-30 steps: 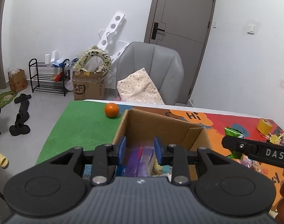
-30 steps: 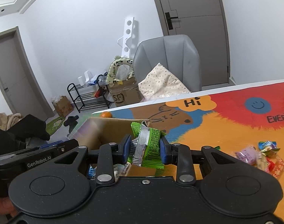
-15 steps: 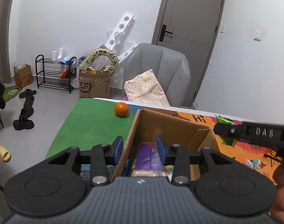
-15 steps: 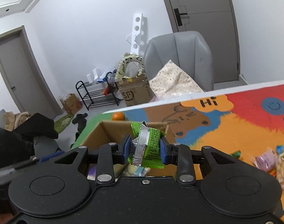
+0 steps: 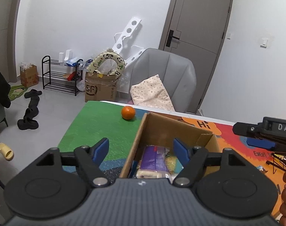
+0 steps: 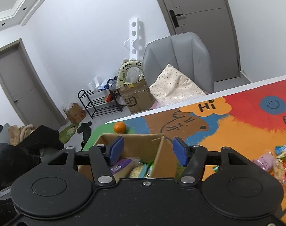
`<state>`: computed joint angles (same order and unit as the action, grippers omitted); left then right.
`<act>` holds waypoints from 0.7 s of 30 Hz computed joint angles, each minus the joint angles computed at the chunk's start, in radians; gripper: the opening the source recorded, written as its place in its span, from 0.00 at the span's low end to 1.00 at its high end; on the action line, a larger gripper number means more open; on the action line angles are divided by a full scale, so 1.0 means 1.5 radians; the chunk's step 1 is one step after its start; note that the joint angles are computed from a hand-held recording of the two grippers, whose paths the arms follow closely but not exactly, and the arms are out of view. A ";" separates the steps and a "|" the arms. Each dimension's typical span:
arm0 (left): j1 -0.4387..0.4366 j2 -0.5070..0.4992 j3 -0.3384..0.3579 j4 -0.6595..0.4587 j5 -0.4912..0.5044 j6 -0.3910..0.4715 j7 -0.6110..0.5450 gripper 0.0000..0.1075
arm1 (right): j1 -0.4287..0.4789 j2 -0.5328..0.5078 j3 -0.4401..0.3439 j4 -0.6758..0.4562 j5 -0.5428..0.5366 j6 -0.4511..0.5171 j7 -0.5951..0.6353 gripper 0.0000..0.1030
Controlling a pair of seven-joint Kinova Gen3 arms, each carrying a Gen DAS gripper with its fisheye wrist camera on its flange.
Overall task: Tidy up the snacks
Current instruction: 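Open both tools to drop the snacks into the box, then move both open tools back toward the snack pile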
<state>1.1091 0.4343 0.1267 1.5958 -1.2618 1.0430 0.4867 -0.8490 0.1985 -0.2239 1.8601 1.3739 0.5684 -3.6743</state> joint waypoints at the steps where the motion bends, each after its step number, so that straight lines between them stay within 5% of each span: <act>1: 0.002 0.002 0.001 -0.001 -0.002 0.001 -0.002 0.73 | -0.002 -0.003 -0.001 0.004 -0.004 0.007 0.001 0.67; 8: 0.021 0.023 -0.003 -0.030 -0.004 0.029 -0.018 0.85 | -0.017 -0.012 -0.014 0.027 -0.037 0.065 0.005 0.79; 21: 0.051 0.071 -0.024 -0.110 0.029 -0.003 -0.090 0.86 | -0.011 -0.053 -0.038 0.105 -0.058 0.114 -0.042 1.00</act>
